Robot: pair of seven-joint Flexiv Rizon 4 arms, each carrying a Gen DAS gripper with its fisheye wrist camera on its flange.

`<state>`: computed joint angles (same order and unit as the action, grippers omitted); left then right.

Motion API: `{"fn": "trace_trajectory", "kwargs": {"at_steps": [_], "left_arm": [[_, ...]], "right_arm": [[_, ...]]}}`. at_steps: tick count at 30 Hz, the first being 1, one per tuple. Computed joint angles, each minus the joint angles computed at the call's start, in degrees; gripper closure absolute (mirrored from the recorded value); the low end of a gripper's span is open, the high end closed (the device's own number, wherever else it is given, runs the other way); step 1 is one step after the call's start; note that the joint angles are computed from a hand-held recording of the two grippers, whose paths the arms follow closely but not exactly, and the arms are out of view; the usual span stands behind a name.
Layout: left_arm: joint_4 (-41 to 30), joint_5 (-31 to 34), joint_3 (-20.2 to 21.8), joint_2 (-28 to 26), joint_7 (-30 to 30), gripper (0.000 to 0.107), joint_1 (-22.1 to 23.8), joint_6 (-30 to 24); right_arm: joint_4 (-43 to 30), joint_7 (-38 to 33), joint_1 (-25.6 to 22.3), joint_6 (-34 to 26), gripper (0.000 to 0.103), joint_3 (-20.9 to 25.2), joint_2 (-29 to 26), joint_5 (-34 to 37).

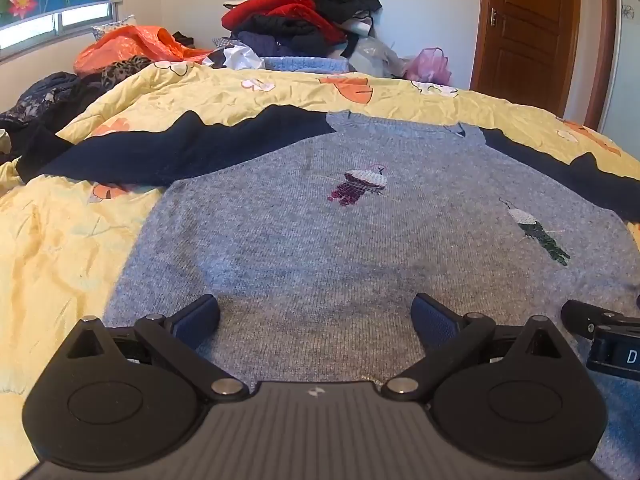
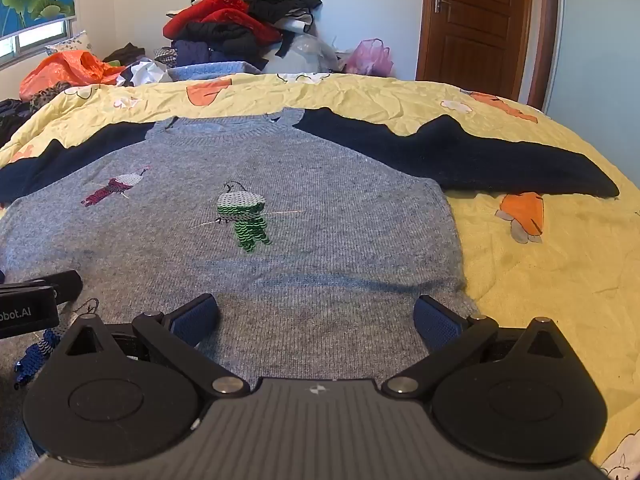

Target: Fold small clothes

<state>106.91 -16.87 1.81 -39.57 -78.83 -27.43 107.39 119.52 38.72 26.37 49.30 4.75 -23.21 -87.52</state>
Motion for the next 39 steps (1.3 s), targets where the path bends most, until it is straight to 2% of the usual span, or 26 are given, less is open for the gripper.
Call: {"fn": "trace_trajectory", "kwargs": {"at_steps": [1,4,11,14,16,25,27,39], "left_arm": [[0.2,0.5,-1.6,0.2,-0.4,0.004,1.4,0.0],[0.1,0.6,-1.3,0.2,-0.7,0.004,1.2,-0.3],[-1.7,-1.4,2.2,0.0,-2.2,0.004,-1.7,-3.8],[-2.6,-0.6,2.1,-0.2,-2.6,0.004,-0.9,-5.0],[-3.8,-0.7,4.5,-0.5,-3.3,0.004,-3.1,-6.5],[-1.7,1.5,3.5,-0.1,-4.3,0.004,-2.3,-3.3],[-1.7,1.1,4.5,-0.1,-4.0,0.004,-3.3,-3.4],[-0.9,1.0,2.9,0.4,-3.2,0.004,-1.9,-3.0]], "right_arm": [[0.0,-0.2,0.0,0.0,0.000,0.0,0.0,0.2],[0.0,-0.2,0.0,0.0,0.000,0.0,0.0,0.2],[0.1,0.0,0.1,-0.1,0.000,0.0,0.1,0.0],[0.1,0.1,0.0,-0.1,0.000,0.0,0.1,-0.1],[0.0,-0.1,0.0,-0.1,0.000,0.0,0.0,0.0],[0.0,-0.1,0.0,-0.1,0.000,0.0,0.0,0.0],[0.0,-0.1,0.0,-0.1,0.000,0.0,0.0,0.0],[-0.1,-0.1,0.1,-0.2,0.000,0.0,0.0,0.1]]}}
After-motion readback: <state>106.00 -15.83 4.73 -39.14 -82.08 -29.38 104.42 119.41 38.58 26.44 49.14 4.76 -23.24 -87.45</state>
